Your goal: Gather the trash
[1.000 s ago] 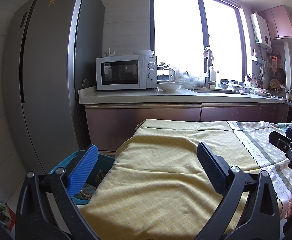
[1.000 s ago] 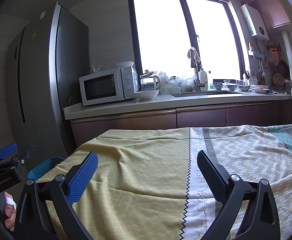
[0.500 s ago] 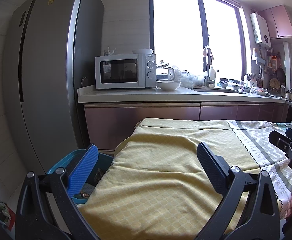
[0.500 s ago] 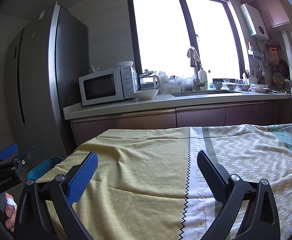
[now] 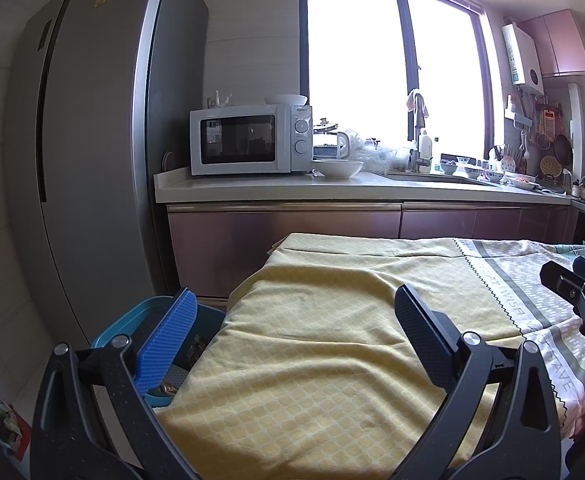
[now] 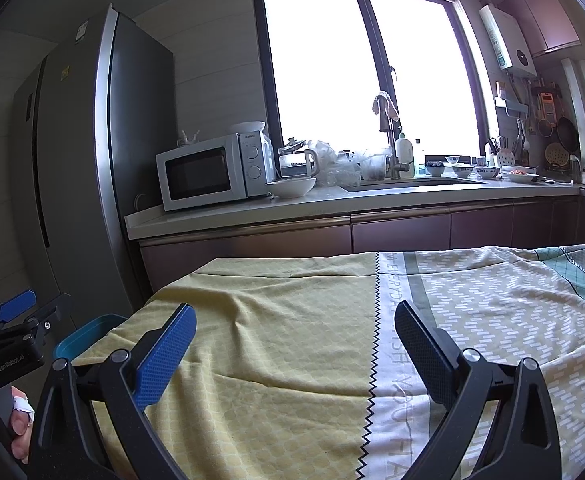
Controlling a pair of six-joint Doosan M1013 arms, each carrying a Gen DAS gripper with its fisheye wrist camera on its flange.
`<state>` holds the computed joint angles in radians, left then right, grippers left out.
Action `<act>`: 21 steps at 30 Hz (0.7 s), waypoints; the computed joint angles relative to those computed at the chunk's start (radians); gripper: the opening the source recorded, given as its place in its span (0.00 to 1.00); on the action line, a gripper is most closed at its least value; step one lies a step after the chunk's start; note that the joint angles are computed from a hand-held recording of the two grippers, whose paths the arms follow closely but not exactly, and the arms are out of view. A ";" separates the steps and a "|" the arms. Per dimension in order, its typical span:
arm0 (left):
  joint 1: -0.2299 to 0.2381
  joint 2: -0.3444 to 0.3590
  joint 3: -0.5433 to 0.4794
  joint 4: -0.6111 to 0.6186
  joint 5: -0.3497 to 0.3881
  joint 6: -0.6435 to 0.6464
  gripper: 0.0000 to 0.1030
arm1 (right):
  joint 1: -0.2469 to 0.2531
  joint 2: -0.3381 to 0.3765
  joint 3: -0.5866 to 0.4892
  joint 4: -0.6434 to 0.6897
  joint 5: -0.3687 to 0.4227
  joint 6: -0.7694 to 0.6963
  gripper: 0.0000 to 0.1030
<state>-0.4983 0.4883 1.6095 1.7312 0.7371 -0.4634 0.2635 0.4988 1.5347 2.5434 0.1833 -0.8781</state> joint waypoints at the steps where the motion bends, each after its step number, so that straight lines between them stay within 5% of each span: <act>1: 0.000 0.000 0.001 0.000 0.000 -0.001 0.95 | 0.001 -0.001 0.001 0.014 -0.001 -0.013 0.93; 21: 0.014 0.009 -0.027 -0.050 -0.058 0.065 0.95 | -0.001 0.003 0.000 0.107 -0.015 -0.094 0.93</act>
<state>-0.4847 0.4978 1.5825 1.6816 0.6792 -0.3981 0.2624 0.5019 1.5346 2.6500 0.1684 -0.9725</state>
